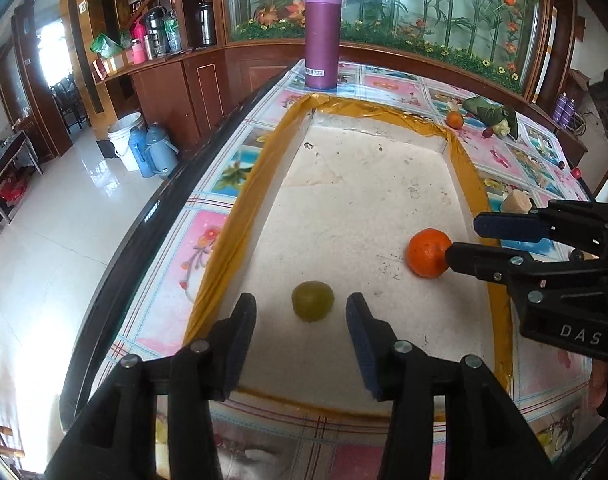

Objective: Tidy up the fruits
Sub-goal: 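Grasp a second mandarin with the right gripper, then grasp a second green fruit with the left gripper while the right holds the mandarin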

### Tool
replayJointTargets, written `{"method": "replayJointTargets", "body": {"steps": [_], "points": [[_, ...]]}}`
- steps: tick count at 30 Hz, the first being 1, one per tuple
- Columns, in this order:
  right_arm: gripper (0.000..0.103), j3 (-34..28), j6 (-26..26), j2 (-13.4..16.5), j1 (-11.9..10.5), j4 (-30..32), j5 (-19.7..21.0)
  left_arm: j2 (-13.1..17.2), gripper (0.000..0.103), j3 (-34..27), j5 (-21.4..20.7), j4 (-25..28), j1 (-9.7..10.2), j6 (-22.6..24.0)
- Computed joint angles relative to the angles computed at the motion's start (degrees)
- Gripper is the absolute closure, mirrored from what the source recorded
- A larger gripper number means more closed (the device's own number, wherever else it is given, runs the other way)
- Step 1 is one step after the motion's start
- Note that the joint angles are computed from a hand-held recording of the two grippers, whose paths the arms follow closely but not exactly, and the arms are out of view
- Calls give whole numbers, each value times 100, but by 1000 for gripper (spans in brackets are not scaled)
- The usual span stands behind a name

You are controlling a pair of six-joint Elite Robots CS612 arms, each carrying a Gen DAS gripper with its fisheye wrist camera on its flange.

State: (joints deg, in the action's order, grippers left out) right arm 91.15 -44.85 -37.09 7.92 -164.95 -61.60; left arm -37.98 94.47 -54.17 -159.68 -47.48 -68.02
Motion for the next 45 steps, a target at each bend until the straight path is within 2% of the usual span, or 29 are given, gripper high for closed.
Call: {"method": "replayJointTargets", "body": {"steps": [3,6,11,17,23,26,30,34,38,39,40,45], "points": [[62,158,43,-101,-109,-109,156,-54,43,22,157,115,-75,-107],[53,340,95,-187,-239,-273,235,-47,37,-63,238,176,-140,-79],[48,634,233,-293,-509,-534,214,88,24,-366,340,73,-235,231],[47,932,786,-349,-1046,-1060,41,406,20,-1057,126,67,-301,985],[46,1116,1399,-326,-1628,-1674,-504,763,19,-1801,-313,-4,-380,1785],[46,1151,1528,-305,-1847,-1755,-767,951,19,-2203,-476,107,-438,2199],[46,1139,1637,-249,-2098,-1688,-833,1173,19,-2681,-776,234,-481,2522],[46,1048,1462,-196,-2212,-1363,-667,1365,19,-3107,-1063,402,-521,2731],[48,918,1125,-114,-2220,-1114,-542,1538,19,-3485,-1316,577,-552,2890],[54,888,1042,-98,-2224,-1049,-501,1596,19,-3604,-1363,633,-556,2914],[67,861,956,-85,-2233,-978,-433,1646,19,-3709,-1410,684,-559,2938],[69,842,804,-67,-2314,-1042,-270,1875,19,-4184,-1610,927,-574,3026]]}}
